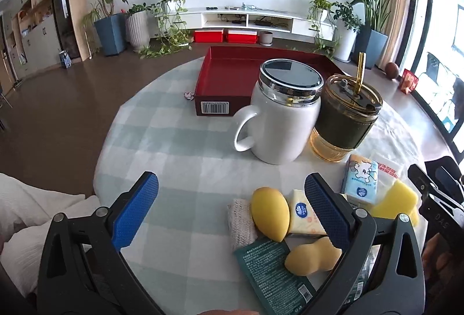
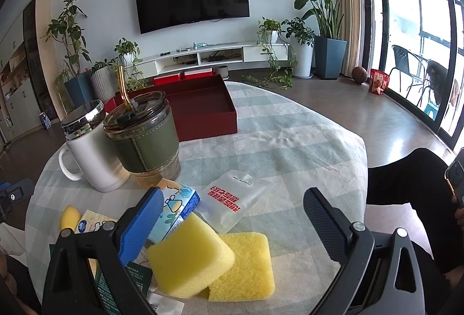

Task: Organize soft objects

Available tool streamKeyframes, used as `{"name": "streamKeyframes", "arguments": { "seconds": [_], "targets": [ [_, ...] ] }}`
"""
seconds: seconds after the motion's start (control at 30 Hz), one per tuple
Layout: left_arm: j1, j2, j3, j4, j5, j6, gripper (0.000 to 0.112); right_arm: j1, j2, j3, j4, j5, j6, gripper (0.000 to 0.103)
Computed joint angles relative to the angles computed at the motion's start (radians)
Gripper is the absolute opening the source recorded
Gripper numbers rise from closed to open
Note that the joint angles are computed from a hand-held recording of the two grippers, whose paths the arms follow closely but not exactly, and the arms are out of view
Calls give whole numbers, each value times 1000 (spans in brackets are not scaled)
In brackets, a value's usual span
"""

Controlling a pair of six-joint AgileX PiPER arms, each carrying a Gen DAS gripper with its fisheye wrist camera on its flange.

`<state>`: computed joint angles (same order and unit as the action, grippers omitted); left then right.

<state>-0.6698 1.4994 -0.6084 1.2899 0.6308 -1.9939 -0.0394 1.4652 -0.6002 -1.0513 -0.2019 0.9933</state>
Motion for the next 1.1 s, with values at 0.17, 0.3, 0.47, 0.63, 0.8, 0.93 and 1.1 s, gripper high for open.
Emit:
{"name": "streamKeyframes", "arguments": {
  "seconds": [0.17,0.3,0.47,0.63,0.8,0.93,1.1],
  "targets": [
    [8,12,-7,-27,1,32,102,9,-8,0,2,8,6,100],
    [-10,55,-57,-113,87,116,101,-1,-9,2,-21,-1,23,100],
    [-22,62,-52,-108,91,131,101,-7,-10,8,14,-12,-20,100],
    [2,62,-48,-136,32,157,96,-1,-21,7,16,-11,-17,100],
    [6,27,16,-4,-2,-56,94,-7,-27,26,41,-35,-58,99],
    [19,13,13,-4,-52,-9,94,-55,-31,22,-121,-82,89,97],
    [-26,62,-62,-121,35,138,94,-129,-33,-5,-318,-132,284,97]
  ]
}}
